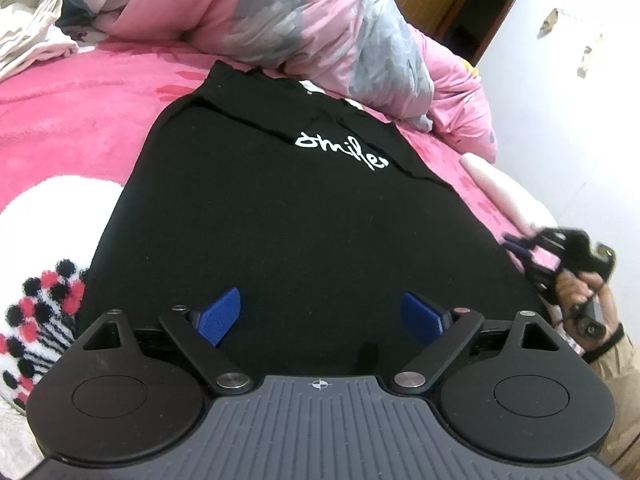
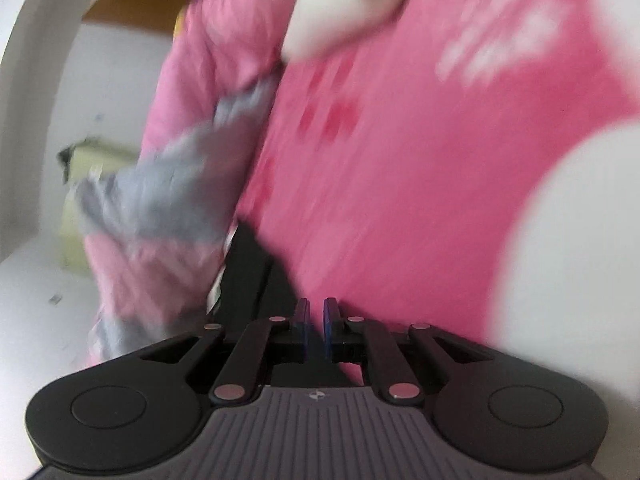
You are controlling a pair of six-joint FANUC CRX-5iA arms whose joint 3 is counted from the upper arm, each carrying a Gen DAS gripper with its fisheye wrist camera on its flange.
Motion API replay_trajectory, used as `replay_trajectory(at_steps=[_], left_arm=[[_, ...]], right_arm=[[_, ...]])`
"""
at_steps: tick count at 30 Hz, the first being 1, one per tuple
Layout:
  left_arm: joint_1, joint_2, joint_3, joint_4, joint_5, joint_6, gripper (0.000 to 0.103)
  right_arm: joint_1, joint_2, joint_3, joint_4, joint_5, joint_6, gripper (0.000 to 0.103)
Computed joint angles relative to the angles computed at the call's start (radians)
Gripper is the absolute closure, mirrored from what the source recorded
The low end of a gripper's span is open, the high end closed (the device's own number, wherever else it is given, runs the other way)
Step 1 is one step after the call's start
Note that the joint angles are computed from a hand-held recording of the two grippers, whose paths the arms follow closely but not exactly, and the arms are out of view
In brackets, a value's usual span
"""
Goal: Fold clothes
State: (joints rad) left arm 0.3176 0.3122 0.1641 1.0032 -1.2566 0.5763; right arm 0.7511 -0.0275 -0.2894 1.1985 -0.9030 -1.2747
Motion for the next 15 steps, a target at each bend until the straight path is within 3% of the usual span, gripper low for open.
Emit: replay_trajectory(at_steps=[1,3,9,11,13,15], left_arm=[[0.000,0.002,0.000,0.003,-0.002,-0.003,0.012],[0.000,0.003,0.000,0.006,-0.005,-0.007,0.011],[0.001,-0.010,-0.010,0.004,0.006,0.005,0.010],[0.004,-0.021,-0.019,0.002,0.020,0.008,0.010],[0.008,-0.031,-0.028,0.001,0.034,0.010,0.009],[0.013,-0.038,-0.035,0.001,0.043,0.013,0.009]], right_arm=[[0.028,-0.006,0.006,-0.012,-0.057,0.020,0.095],[0.048,-0.028,-0.013,0.018,-0.054,-0.001,0.095],[-0.031,0.002,-0.016,0.094,0.233,0.005,0.091],[-0.044,0.015,-0.012,0.088,0.271,-0.009,0.091],[-0.035,0.021,-0.013,0.079,0.229,-0.023,0.092],[0.012,0.014,-0.015,0.060,0.089,-0.041,0.092]])
